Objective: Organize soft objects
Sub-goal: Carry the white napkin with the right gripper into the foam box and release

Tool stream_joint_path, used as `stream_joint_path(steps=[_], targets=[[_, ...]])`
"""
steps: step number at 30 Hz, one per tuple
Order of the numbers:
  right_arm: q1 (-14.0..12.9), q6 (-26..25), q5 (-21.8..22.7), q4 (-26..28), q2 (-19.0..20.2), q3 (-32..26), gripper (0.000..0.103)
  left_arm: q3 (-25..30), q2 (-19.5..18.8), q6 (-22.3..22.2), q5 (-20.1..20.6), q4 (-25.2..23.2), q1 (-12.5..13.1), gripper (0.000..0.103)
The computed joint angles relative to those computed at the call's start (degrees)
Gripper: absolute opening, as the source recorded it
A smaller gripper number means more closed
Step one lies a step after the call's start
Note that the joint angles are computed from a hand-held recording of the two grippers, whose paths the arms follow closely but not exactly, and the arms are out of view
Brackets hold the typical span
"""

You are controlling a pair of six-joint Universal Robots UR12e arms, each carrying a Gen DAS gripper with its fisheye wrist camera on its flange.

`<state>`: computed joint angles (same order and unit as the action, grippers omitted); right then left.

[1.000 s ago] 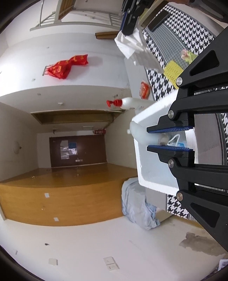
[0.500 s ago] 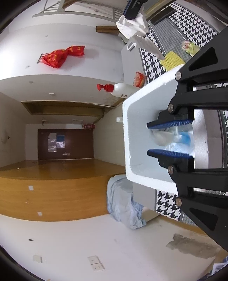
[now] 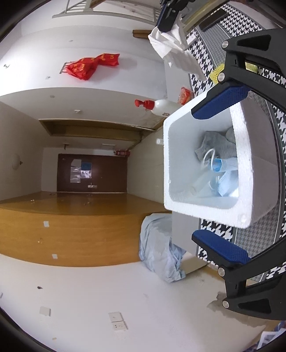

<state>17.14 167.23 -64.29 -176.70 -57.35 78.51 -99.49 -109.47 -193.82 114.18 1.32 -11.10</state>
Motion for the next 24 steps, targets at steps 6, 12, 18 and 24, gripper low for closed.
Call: stream_joint_path(steps=[6,12,18,24], targets=[[0.71,-0.52,-0.8,-0.87,0.17,-0.7,0.011,-1.62,1.15,0.44,1.17,1.9,0.01,0.101],[1.47,-1.35,-1.58,-0.3,0.56,-1.9,0.011,-2.98,1.98,0.22,3.09,2.78,-0.1,0.101],[2.06,-2.08,-1.18,0.29,0.92,-2.8,0.011,-4.2,2.74,-0.23,5.26,3.08,-0.2,0.101],[2.56,-2.43,0.2,1.11,1.4,-3.8,0.011,-5.31,3.31,-0.19,6.29,4.01,-0.14,0.101]])
